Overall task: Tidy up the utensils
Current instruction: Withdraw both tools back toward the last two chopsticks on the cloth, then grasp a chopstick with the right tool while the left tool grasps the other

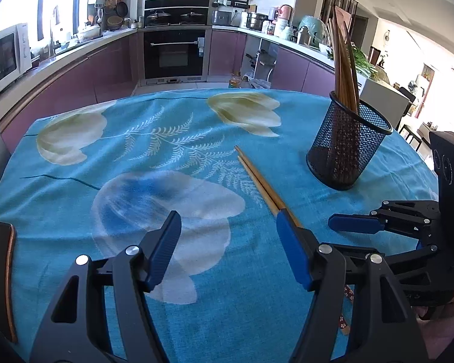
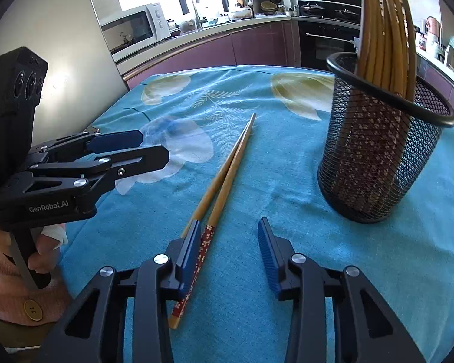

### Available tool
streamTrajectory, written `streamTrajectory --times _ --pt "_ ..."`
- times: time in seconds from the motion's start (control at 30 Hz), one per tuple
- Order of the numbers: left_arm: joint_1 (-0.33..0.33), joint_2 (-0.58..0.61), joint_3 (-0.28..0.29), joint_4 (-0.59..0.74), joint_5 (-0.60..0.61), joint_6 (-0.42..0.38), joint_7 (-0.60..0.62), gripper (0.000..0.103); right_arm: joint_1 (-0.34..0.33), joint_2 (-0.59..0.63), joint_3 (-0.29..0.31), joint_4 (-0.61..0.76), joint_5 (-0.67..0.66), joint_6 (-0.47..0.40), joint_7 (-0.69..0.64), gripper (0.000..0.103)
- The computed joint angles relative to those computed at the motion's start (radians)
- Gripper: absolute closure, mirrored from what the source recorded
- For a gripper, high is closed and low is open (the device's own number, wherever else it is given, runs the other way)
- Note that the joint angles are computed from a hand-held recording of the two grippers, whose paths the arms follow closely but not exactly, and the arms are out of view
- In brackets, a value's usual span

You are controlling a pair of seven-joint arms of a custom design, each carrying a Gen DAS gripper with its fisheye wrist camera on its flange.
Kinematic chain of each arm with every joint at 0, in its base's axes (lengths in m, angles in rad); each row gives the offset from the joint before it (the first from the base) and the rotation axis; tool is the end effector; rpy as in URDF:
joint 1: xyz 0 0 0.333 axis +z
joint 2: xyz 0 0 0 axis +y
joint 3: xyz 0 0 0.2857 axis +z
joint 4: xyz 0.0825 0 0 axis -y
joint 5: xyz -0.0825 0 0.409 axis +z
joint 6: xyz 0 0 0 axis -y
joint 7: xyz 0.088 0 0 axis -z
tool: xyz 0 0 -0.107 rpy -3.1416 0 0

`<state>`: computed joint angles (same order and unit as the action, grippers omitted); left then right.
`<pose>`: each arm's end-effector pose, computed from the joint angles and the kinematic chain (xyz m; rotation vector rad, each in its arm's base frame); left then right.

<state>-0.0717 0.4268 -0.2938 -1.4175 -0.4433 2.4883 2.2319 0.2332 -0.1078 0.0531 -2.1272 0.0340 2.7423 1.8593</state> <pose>0.7063 -0.2259 0.5053 -1.1472 2.4504 -1.0972 0.5684 0.1667 0.5007 -1.7194 1.7659 -0.4242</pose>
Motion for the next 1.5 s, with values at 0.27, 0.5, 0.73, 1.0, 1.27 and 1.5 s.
streamTrajectory --times 0.27,0.5,0.73,1.0,1.27,1.5 --pt "-0.021 0.020 -0.003 0.020 0.034 -0.056 0.021 0.045 -0.003 -0.012 -0.012 -0.013 0.049 -0.003 -0.018 0.070" --pt "-0.038 0.054 -0.004 0.069 0.056 -0.132 0.033 0.052 -0.003 -0.011 -0.017 -0.010 0.088 -0.008 -0.054 0.070" --pt "-0.058 0.081 0.004 0.108 0.100 -0.168 0.012 0.066 -0.006 -0.003 -0.016 -0.001 0.093 -0.013 -0.069 0.070" --pt "-0.053 0.106 0.006 0.153 0.101 -0.213 -0.015 0.083 -0.011 0.049 -0.010 0.058 0.044 -0.021 -0.046 0.070" --pt "-0.058 0.162 0.010 0.239 0.117 -0.258 -0.051 0.081 -0.013 0.132 -0.012 0.158 -0.028 -0.047 -0.014 0.072" --pt "-0.065 0.231 0.009 0.345 0.128 -0.303 -0.097 0.089 -0.016 0.166 -0.019 0.197 -0.037 -0.051 0.017 0.086"
